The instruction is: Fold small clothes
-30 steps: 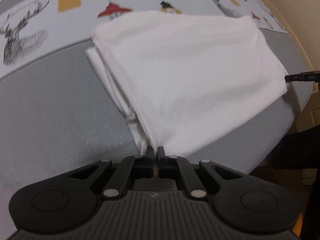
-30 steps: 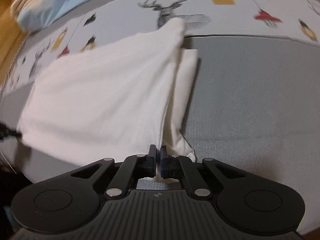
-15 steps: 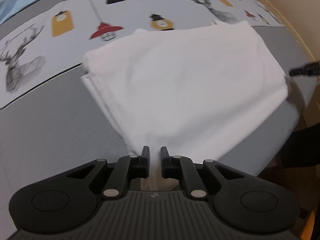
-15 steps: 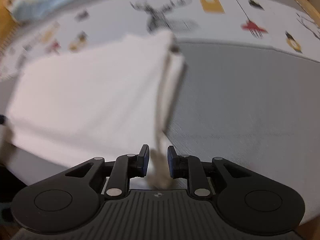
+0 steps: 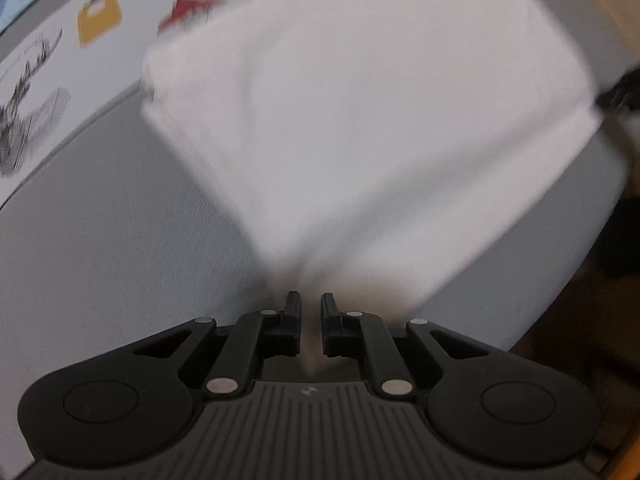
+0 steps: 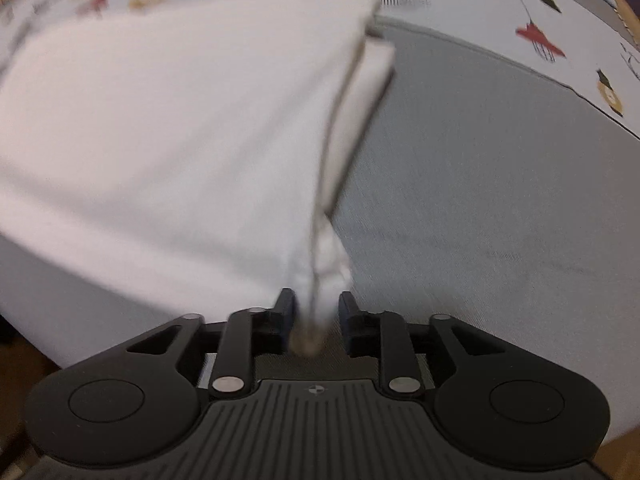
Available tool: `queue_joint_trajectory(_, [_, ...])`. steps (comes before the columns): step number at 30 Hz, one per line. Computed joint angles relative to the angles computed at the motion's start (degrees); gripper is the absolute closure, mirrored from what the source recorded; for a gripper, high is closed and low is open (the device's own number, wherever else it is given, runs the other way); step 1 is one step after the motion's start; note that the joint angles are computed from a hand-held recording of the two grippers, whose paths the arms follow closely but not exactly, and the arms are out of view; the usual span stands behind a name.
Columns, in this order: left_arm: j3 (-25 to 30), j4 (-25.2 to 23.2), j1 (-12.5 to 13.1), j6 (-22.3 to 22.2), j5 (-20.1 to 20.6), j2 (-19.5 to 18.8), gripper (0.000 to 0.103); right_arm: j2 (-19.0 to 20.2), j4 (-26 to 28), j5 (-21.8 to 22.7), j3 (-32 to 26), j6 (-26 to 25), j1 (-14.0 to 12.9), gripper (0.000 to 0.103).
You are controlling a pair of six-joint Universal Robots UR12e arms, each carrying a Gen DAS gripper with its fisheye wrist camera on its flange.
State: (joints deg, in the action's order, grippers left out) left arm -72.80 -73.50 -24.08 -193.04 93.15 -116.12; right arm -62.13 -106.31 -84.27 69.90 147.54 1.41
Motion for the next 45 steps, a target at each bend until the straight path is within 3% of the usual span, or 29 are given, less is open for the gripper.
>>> queue_joint_trajectory(2, [-0.74, 0.43, -0.28, 1.55, 1.10, 0.65, 0.086, -0.52, -1.71, 0.34, 0.53, 0.94, -0.01, 0.073])
queue_joint_trajectory(5, [-3.66, 7.26, -0.17, -1.29, 2.47, 3.09, 0.086, -2.53, -9.96, 1.41, 3.24, 3.47, 0.12, 0.068])
queue_joint_trajectory(9, [-7.16, 16.77, -0.57, -8.09, 8.68, 6.34, 0.083, -5.31, -25.57, 1.98, 8.35, 6.55, 1.06, 0.063])
queue_joint_trajectory(13, [-7.41, 20.42, -1.47, -17.94, 17.61, 8.66, 0.082, -6.05, -35.31, 7.00, 10.08, 13.26, 2.01, 0.064])
queue_joint_trajectory(18, [-10.39, 27.46, -3.61, -25.21, 24.40, 11.61, 0.081, -8.72, -43.84, 13.48, 15.37, 16.20, 4.82, 0.091])
queue_joint_trajectory(19, [-10.83, 27.47, -3.87, -27.12, 25.09, 11.96, 0.081, -9.10, -44.72, 14.42, 16.35, 16.06, 5.59, 0.091])
queue_joint_trajectory(20, [-10.54, 26.30, -4.27, -28.73, 26.11, 12.00, 0.081, -9.35, -45.25, 15.41, 17.23, 15.61, 6.43, 0.092])
queue_joint_trajectory(22, [-10.36, 27.47, -5.38, -27.71, 30.68, 11.71, 0.081, -9.55, -45.88, 16.87, 18.43, 14.16, 7.99, 0.092])
queue_joint_trajectory(24, [-10.21, 26.58, -5.90, -27.72, 32.53, 11.86, 0.080, -9.90, -44.81, 18.45, 19.47, 10.79, 9.65, 0.092])
queue_joint_trajectory(32, [-12.46, 24.68, -3.92, -29.72, 29.61, 13.11, 0.080, -9.61, -39.57, 21.41, 20.67, -3.21, 15.04, 0.089])
queue_joint_trajectory(34, [-13.26, 25.15, -3.89, -30.09, 29.51, 13.57, 0.080, -9.52, -37.43, 22.51, 20.65, -7.24, 15.97, 0.081])
queue_joint_trajectory(36, [-13.77, 25.37, -3.74, -30.51, 29.16, 13.93, 0.080, -9.60, -35.42, 22.77, 20.75, -10.63, 16.64, 0.066])
queue_joint_trajectory(39, [-14.07, 24.74, -3.27, -31.43, 28.30, 14.22, 0.078, -9.71, -32.29, 20.82, 20.92, -16.90, 17.89, 0.054])
queue_joint_trajectory(45, [-13.79, 24.82, -2.78, -31.93, 26.60, 14.02, 0.077, -9.31, -34.97, 16.79, 22.19, -22.13, 19.23, 0.057])
